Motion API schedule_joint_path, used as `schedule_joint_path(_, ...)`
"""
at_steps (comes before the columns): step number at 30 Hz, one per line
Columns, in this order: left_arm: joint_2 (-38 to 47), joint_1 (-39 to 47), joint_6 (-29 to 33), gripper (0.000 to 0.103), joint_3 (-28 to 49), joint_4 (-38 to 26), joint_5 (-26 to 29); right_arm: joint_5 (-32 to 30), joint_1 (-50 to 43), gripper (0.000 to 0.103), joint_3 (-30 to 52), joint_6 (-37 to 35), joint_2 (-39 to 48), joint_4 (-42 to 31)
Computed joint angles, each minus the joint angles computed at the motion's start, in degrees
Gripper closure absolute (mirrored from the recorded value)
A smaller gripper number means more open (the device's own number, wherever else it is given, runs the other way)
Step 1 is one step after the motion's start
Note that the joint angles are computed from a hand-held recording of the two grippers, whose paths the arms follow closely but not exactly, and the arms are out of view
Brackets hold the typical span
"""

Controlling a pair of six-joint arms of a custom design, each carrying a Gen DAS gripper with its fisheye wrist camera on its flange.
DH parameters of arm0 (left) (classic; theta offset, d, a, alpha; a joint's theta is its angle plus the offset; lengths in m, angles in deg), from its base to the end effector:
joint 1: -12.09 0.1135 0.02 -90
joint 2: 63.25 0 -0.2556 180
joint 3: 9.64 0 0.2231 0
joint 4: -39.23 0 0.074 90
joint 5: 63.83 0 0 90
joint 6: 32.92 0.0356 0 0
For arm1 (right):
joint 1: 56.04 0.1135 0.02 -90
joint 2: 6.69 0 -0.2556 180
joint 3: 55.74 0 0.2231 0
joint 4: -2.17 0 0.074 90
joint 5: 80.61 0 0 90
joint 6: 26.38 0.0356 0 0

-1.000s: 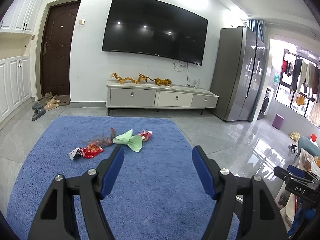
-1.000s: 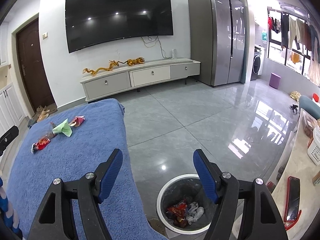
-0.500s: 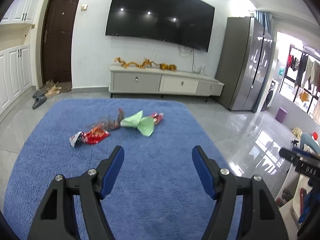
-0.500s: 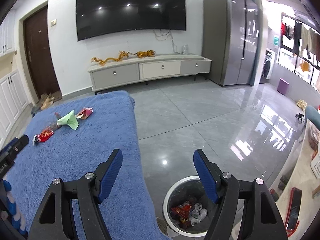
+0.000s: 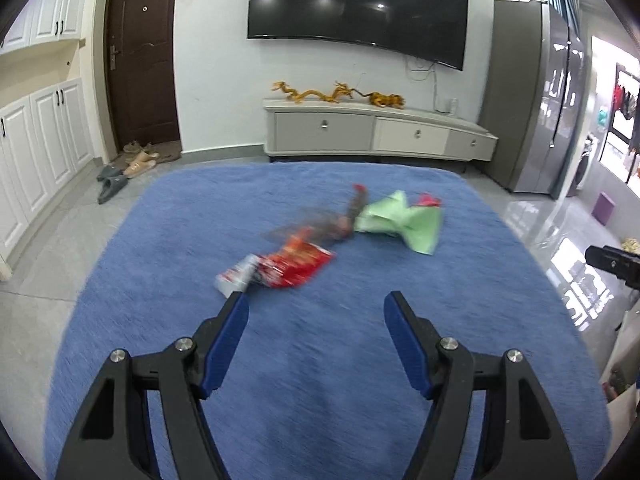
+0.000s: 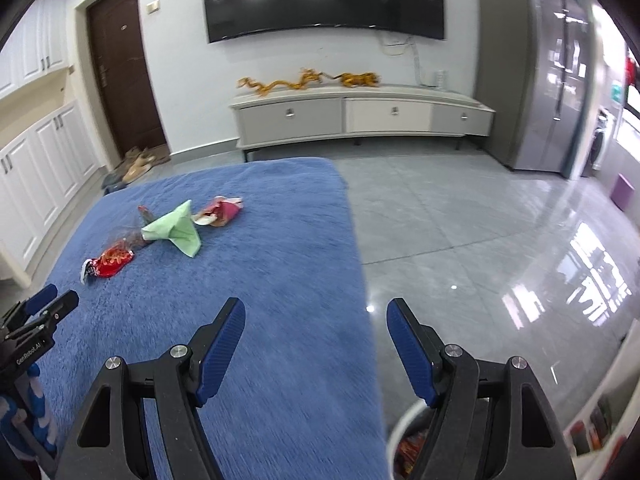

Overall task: Collect trash
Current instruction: 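Grasp the red snack bag with the left tool while the right tool grasps the pink-white wrapper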

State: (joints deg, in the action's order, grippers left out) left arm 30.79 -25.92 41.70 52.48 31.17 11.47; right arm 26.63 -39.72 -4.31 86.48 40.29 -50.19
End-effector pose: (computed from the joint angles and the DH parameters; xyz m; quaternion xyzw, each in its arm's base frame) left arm 0.2502 -0.1841 0.1808 0.1233 0.8919 -0.0848 0.4267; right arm 0.1377 0.0293 0.2375 0.1064 0.9182 -0.0127 0.3814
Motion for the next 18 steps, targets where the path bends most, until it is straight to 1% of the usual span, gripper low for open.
schedule_joint_path(5, 4.11, 6.44, 4.64, 0.034, 4.15, 0.28, 4.98, -7.82, -2.39, 0.032, 0.57, -3.67, 13.44, 14.9)
schedule_joint_path(8, 7.36, 9.16, 7.1, 0.034, 7.59, -0.32, 8.29, -12.26, -2.97, 0.032, 2.34, -4.68, 20.82, 21.2)
schedule_joint_path(10, 9.43, 10.33, 7.71, 0.034, 10.13, -1.48, 10.74, -13.6, -3.46, 0.032, 4.52, -5.51, 26.21, 24.62)
schedule_joint_path(11, 10.8, 11.14, 8.07, 0.034, 11.67, -2.06, 12.4, -15.28, -4.25, 0.032, 5.87, -5.47, 29.39, 26.83)
schedule_joint_path(15, 15.15, 13.08, 9.0, 0.034, 16.59, -4.17, 15.3, -21.47, -7.77, 0.032, 11.59, -3.7, 39.16, 31.37)
schedule_joint_path(18, 18.32, 14.36, 9.17, 0.034, 20.0, -6.37, 17.18, -23.3, -9.15, 0.032, 16.19, -1.84, 46.76, 33.88)
